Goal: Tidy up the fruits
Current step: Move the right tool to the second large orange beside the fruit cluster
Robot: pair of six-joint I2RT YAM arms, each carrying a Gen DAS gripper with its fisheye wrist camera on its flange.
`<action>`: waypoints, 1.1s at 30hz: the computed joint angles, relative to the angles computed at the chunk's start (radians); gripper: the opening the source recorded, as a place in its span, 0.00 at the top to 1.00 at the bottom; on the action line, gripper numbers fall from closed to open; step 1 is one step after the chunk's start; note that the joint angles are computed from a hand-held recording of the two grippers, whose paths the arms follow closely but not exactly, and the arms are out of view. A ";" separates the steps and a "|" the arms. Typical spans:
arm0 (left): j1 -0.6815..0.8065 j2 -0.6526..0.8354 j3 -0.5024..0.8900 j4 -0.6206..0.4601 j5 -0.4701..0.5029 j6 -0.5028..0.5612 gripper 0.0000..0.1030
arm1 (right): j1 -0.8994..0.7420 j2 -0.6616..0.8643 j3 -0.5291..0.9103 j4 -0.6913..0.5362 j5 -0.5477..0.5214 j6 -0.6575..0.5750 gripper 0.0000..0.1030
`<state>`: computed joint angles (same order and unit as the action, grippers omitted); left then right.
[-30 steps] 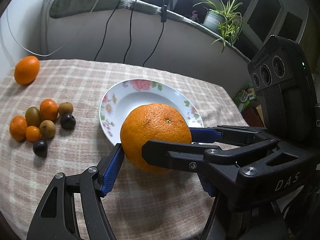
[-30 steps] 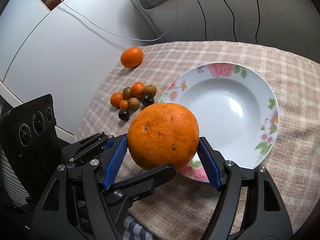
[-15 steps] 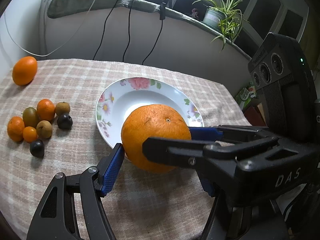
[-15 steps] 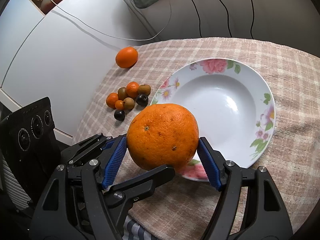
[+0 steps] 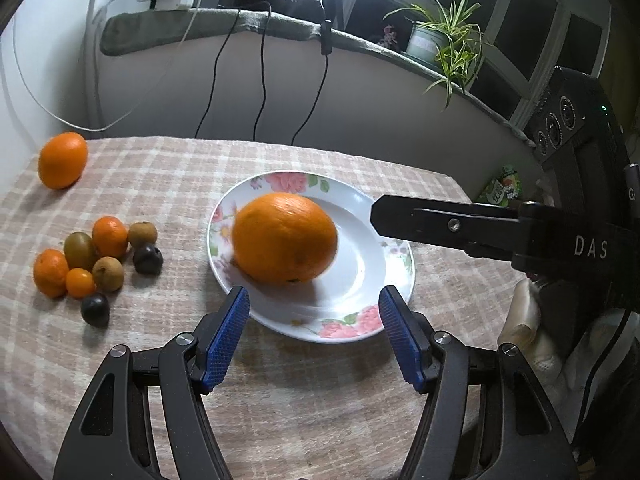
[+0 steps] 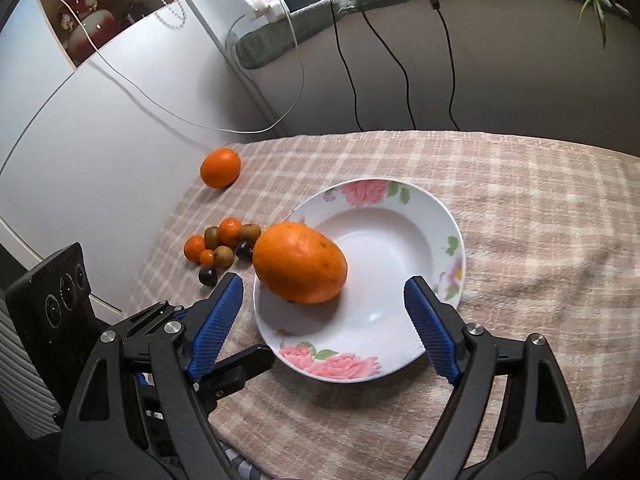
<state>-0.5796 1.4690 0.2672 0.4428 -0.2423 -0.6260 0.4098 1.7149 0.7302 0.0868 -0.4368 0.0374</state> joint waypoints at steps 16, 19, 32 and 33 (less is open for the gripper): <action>0.013 -0.078 -0.056 -0.008 -0.065 0.024 0.34 | 0.042 -0.014 -0.006 0.029 0.023 -0.008 0.17; 0.040 -0.115 -0.087 -0.004 -0.060 0.025 0.34 | 0.055 -0.008 0.001 0.034 0.022 -0.003 0.17; 0.264 -0.372 -0.218 -0.126 0.017 0.108 0.34 | 0.143 0.051 0.097 0.004 0.050 -0.009 0.17; 0.299 -0.396 -0.224 -0.140 0.034 0.127 0.34 | 0.153 0.061 0.118 -0.008 0.055 -0.009 0.17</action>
<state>-0.2805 1.0728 0.0435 0.3023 -0.2080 -0.4992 0.5633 1.7761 0.8486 0.0790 -0.3817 0.0286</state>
